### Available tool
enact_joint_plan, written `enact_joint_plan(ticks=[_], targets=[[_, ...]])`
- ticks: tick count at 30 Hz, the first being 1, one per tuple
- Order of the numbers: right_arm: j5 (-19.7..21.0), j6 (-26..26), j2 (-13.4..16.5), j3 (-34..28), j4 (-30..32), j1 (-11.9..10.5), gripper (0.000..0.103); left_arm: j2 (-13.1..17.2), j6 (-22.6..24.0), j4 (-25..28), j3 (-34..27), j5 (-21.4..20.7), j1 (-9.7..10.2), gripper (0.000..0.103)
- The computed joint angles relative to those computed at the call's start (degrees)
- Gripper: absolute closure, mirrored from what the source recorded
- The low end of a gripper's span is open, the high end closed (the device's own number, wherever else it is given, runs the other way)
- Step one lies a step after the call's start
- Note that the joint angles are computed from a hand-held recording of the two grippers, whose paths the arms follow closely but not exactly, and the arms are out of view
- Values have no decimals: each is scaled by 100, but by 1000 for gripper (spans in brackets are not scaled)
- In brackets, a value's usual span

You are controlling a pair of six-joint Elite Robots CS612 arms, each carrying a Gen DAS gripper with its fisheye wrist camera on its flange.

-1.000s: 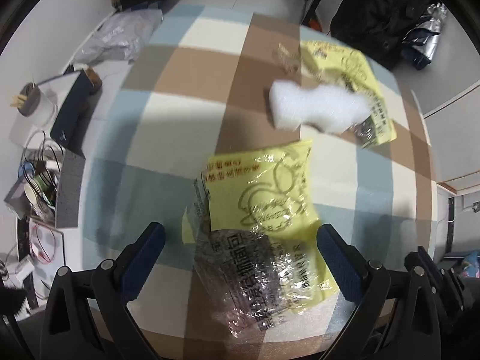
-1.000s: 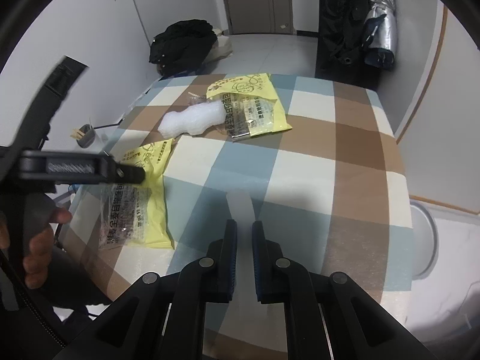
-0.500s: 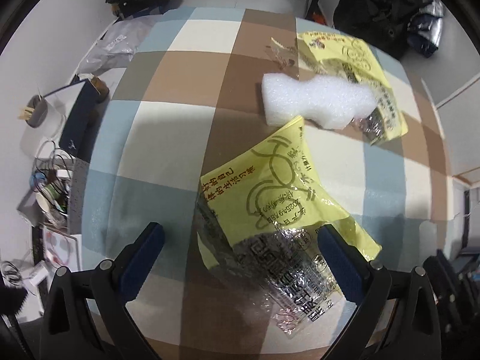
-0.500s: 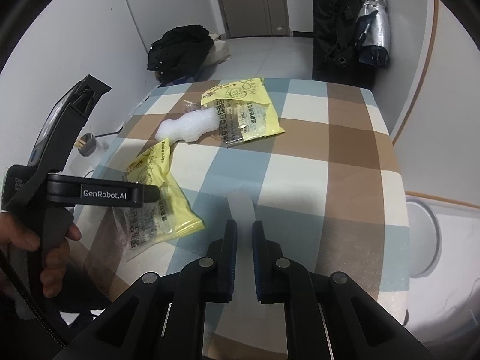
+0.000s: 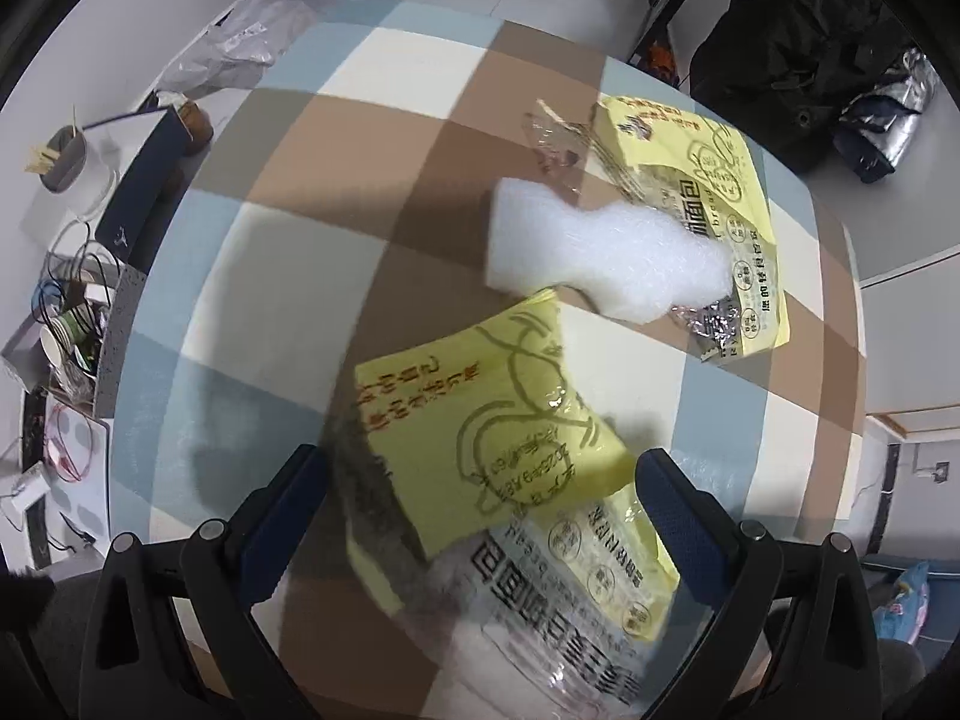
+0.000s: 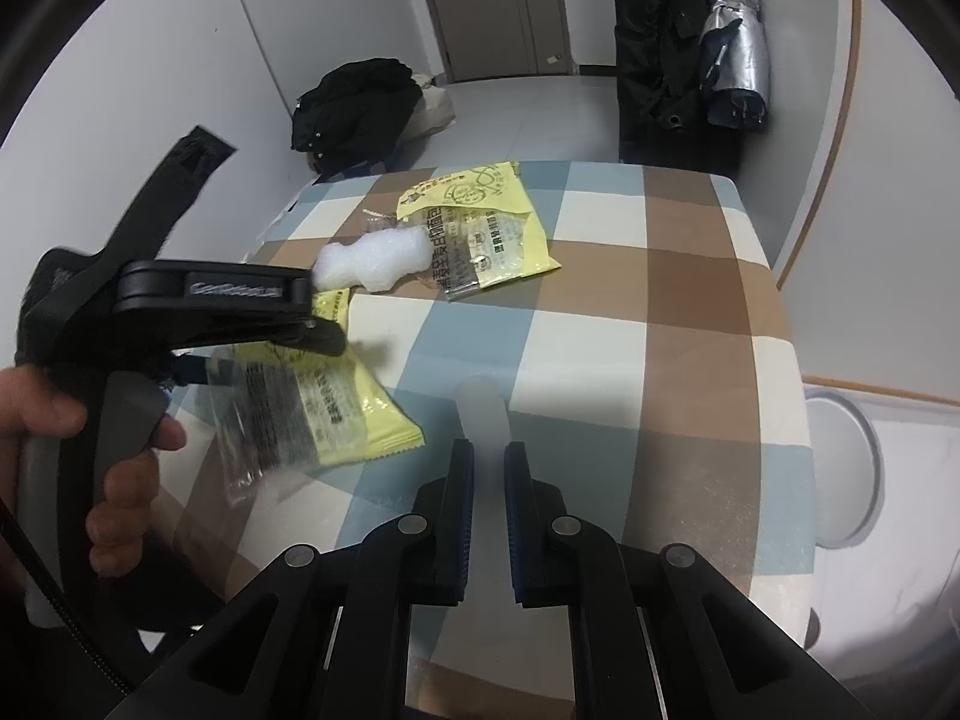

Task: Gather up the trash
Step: 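Lower the right gripper onto the yellow snack bag with clear plastic, then close the left gripper on the yellow snack bag and lift it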

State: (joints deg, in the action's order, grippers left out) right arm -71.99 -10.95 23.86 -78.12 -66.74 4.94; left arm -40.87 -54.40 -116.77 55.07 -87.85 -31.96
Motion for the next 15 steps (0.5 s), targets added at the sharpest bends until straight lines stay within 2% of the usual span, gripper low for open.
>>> enact_joint_plan(ticks=[3,4,7,12,15], targets=[[15,-20,9,-24,23,-9,94,99,33,413,-222,261,-42,3],[18,-20,9,-20,22,-10,94,162,95,633,-354,365,-65,3],[46,-25,20,-39,49,-28,94,218,366,862,-454,664,-132,3],[136,48,23,-47,80,-69,94,93,596,586,-211,760,-181,5],[220,102,18,-49,87,-87,94,25,711,519,-119,785,-218,13]])
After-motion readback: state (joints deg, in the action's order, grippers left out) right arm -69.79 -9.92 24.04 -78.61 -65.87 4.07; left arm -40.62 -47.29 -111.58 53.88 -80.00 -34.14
